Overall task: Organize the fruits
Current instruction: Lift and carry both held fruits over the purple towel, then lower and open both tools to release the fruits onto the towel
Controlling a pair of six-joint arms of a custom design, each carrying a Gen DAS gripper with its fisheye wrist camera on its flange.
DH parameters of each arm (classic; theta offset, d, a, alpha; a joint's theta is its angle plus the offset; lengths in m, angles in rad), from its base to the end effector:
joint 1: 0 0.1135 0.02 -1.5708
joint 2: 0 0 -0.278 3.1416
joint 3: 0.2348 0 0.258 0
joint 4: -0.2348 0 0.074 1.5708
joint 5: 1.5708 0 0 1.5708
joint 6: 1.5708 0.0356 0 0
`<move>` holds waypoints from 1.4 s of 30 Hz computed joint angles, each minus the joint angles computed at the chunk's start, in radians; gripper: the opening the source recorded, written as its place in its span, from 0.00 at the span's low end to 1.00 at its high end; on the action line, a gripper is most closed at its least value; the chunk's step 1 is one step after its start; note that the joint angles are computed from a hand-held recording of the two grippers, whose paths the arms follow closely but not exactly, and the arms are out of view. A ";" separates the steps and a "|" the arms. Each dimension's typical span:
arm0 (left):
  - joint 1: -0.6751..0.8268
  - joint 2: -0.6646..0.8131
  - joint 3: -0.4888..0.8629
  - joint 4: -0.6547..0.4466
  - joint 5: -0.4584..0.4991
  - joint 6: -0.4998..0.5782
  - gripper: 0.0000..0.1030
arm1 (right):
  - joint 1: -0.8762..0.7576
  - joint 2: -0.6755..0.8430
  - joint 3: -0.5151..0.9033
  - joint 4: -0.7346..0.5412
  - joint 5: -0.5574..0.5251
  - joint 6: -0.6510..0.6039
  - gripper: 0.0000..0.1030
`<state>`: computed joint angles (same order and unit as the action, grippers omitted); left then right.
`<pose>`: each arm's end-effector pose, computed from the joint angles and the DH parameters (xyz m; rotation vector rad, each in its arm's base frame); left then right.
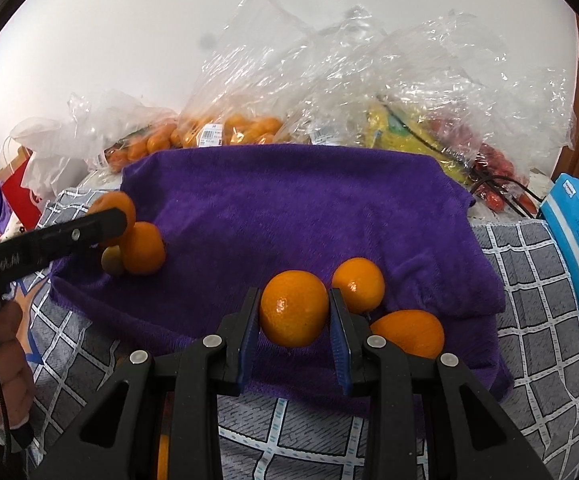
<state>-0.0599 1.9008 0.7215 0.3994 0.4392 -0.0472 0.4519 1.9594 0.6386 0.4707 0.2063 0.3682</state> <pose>0.3353 -0.0353 0.0928 0.2306 2.3152 -0.5681 0.2887 0.1320 0.0607 -0.0069 2.4012 0.1326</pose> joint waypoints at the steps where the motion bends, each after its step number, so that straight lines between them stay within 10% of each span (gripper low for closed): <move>1: -0.001 0.003 0.010 -0.009 0.001 -0.003 0.38 | -0.001 0.004 0.003 -0.003 -0.002 -0.001 0.32; 42: -0.146 0.085 0.163 -0.109 -0.232 0.020 0.38 | 0.007 -0.037 -0.034 -0.016 0.052 -0.013 0.32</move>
